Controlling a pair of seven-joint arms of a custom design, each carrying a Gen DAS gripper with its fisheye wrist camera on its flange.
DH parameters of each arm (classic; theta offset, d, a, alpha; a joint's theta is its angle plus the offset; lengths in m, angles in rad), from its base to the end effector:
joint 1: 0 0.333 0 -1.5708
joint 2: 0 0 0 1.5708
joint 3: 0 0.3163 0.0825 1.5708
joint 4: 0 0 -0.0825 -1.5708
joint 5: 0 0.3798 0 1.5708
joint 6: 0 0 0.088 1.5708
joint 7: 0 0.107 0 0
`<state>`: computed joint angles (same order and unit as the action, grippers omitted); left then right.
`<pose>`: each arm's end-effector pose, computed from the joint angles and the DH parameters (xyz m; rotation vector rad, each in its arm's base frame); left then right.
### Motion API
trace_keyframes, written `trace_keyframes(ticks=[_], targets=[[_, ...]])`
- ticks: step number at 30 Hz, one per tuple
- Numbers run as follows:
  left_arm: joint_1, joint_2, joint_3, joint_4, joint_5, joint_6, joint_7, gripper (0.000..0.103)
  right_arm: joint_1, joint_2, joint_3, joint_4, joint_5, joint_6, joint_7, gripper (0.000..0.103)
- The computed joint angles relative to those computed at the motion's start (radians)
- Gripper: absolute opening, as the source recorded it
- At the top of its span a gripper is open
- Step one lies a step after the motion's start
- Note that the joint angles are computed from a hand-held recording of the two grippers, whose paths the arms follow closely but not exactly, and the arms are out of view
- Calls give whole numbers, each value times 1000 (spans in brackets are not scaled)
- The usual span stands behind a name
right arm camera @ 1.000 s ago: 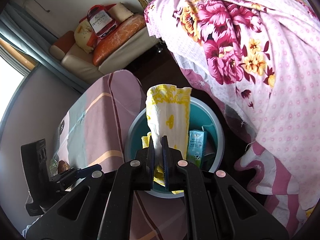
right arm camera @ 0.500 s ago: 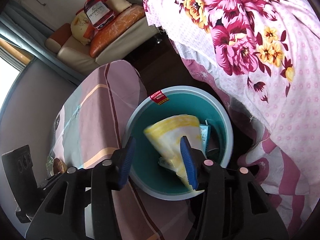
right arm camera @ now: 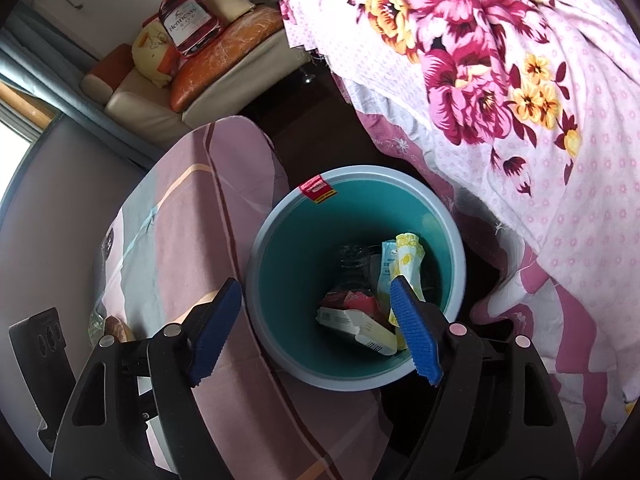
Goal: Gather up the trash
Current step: 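Move both tools back toward the table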
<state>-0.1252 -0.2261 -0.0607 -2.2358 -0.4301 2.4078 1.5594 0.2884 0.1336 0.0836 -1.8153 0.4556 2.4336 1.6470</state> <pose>0.5017 -0.0987 0.5088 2.2344 -2.0460 0.7971 0.5921 0.2296 0.5188 -1.8066 1.7775 0.0950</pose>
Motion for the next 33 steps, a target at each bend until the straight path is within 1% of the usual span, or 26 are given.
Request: trace_keyframes(ticks=[3, 10, 17, 21, 25, 30, 33], targets=[[4, -34, 9, -31, -8, 1, 4, 92, 10, -7, 6, 2, -12, -6, 7, 73], [15, -161, 51, -140, 6, 6, 0, 93, 44, -21, 25, 18, -34, -27, 10, 74], [41, -319, 112, -257, 70, -20, 6, 93, 99, -16, 52, 59, -66, -72, 9, 74], [69, -413, 151, -318, 135, -58, 49, 93, 134, -12, 68, 83, -85, -101, 12, 75], [115, -516, 197, -377, 203, -116, 105, 93, 168, -8, 84, 100, -93, -143, 15, 75], [179, -634, 267, -439, 247, -182, 179, 93, 214, 3, 104, 117, -107, -190, 30, 75], [205, -677, 296, -459, 262, -218, 232, 93, 243, 18, 112, 138, -133, -217, 49, 75]])
